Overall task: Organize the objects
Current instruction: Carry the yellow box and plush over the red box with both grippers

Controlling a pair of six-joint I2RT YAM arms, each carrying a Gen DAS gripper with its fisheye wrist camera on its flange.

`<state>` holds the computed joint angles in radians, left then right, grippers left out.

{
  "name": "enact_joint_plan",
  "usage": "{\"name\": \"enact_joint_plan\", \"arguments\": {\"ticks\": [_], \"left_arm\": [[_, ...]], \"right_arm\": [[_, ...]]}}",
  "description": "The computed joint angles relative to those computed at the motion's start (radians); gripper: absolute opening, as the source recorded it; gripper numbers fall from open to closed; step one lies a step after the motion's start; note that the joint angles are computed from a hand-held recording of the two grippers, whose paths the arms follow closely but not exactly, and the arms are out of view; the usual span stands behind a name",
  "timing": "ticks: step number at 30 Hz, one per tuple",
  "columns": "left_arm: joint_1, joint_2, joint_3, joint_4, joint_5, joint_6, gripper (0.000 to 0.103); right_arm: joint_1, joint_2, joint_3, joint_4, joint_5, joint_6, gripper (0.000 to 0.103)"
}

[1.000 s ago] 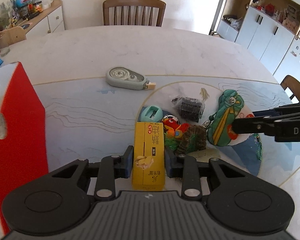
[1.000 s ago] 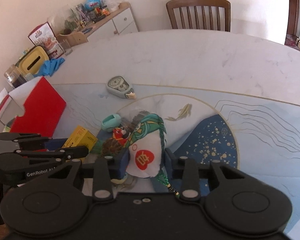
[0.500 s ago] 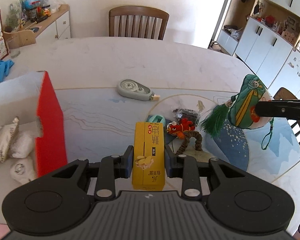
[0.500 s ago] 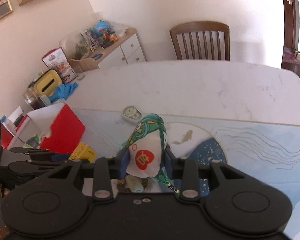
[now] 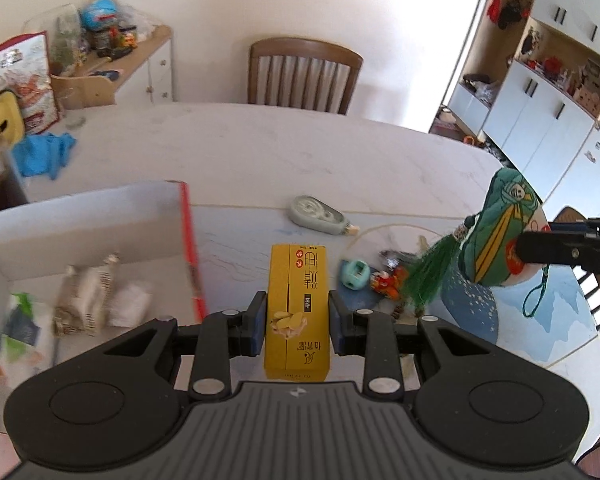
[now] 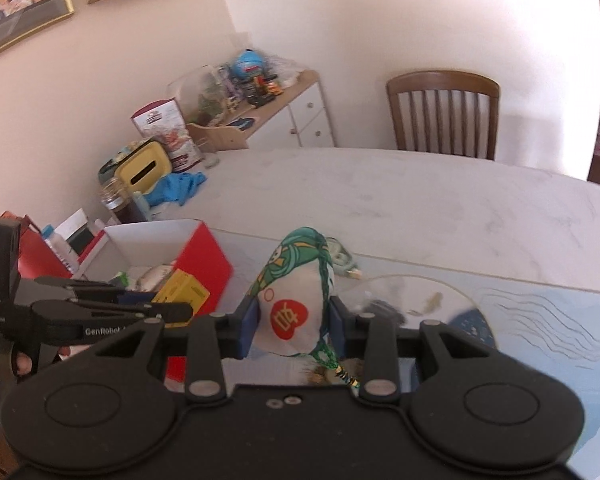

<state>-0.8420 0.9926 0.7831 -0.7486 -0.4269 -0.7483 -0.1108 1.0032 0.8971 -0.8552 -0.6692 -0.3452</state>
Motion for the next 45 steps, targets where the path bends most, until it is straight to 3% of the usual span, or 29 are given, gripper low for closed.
{"name": "enact_joint_plan", "arguments": {"ticks": [7,16,25,32,38,45], "left_arm": [[0.121,-0.158,0.009,-0.120,0.018,0.085,0.030],[0.433,-0.343,-0.007,-0.210,0.165,0.309,0.030],[0.964,-0.448,-0.033,-0.270,0.483,0.666,0.030],[1.357,-0.395,-0.075,-0.258,0.706,0.952,0.030],[1.459,-0.331,-0.145,-0.197,0.745,1.045,0.030],[1.452,-0.261,-0.201,-0.128,0.748,1.094,0.030]], "right_arm": [[0.248,-0.022,0.029,0.068,0.105,0.173,0.036],[0.597,0.025,0.074,0.187,0.272,0.351,0.036],[0.856,0.168,0.144,0.289,0.414,0.445,0.036],[0.997,0.315,0.185,0.358,0.493,0.470,0.036],[1.069,0.474,0.208,0.386,0.566,0.455,0.036],[1.126,0.633,0.252,0.375,0.638,0.423,0.036]]}}
